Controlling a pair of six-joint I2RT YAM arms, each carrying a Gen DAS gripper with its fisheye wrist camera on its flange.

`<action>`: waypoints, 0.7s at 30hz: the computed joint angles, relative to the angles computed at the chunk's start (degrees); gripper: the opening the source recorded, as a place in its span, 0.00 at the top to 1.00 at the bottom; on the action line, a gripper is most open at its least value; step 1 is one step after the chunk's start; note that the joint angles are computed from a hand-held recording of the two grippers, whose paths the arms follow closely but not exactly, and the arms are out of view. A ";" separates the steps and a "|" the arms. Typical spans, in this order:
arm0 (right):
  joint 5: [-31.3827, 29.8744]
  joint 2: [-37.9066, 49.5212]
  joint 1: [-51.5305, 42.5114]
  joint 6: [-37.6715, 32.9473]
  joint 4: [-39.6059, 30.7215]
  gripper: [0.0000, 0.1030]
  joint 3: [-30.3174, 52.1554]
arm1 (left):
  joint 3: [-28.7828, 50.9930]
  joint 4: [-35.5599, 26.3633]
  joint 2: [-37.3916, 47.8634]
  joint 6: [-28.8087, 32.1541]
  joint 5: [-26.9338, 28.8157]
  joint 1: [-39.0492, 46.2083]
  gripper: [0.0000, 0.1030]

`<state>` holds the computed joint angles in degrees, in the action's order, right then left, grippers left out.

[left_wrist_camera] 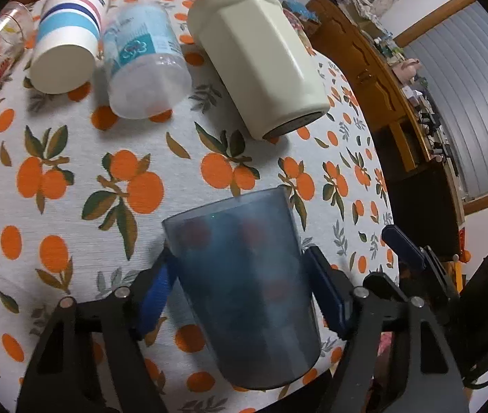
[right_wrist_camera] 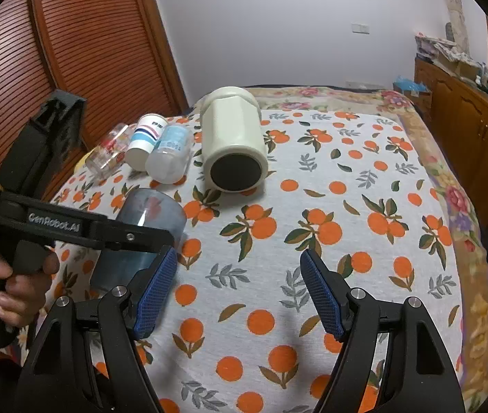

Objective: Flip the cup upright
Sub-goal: 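Grasp the blue cup with the left tool while the right tool releases it, then rotate the blue cup upright with the left tool, opening facing up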

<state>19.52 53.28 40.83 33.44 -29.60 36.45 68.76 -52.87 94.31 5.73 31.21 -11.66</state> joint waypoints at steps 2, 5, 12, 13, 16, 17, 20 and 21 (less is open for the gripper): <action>-0.02 0.10 0.05 -0.08 0.07 0.26 -0.04 | 0.61 -0.25 0.29 0.75 -0.16 -0.09 0.31; -0.50 0.17 -0.37 -0.09 0.44 0.26 -0.44 | 0.25 0.98 -0.65 1.85 -0.93 0.01 0.33; -1.50 0.71 -1.32 0.11 1.32 0.26 -1.44 | -3.80 8.52 -7.37 4.78 -3.17 0.99 0.34; -1.64 0.86 -1.46 0.17 1.44 0.26 -1.43 | -4.25 9.69 -8.01 5.04 -3.65 0.91 0.34; -1.87 1.18 -1.78 0.24 1.64 0.26 -1.55 | -5.07 11.55 -9.27 6.22 -3.41 1.23 0.35; -1.94 1.36 -1.89 0.28 1.69 0.26 -1.56 | -5.28 12.03 -9.55 6.39 -3.58 1.25 0.35; -1.81 1.62 -1.79 0.49 1.57 0.26 -1.51 | -7.34 15.41 -11.68 6.52 -5.87 0.03 0.35; -1.84 1.64 -1.82 0.50 1.58 0.26 -1.50 | -7.88 16.15 -12.26 6.66 -6.48 -0.38 0.35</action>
<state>17.67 54.92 39.01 33.94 -28.01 34.95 60.88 -36.72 82.05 12.39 24.73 -12.04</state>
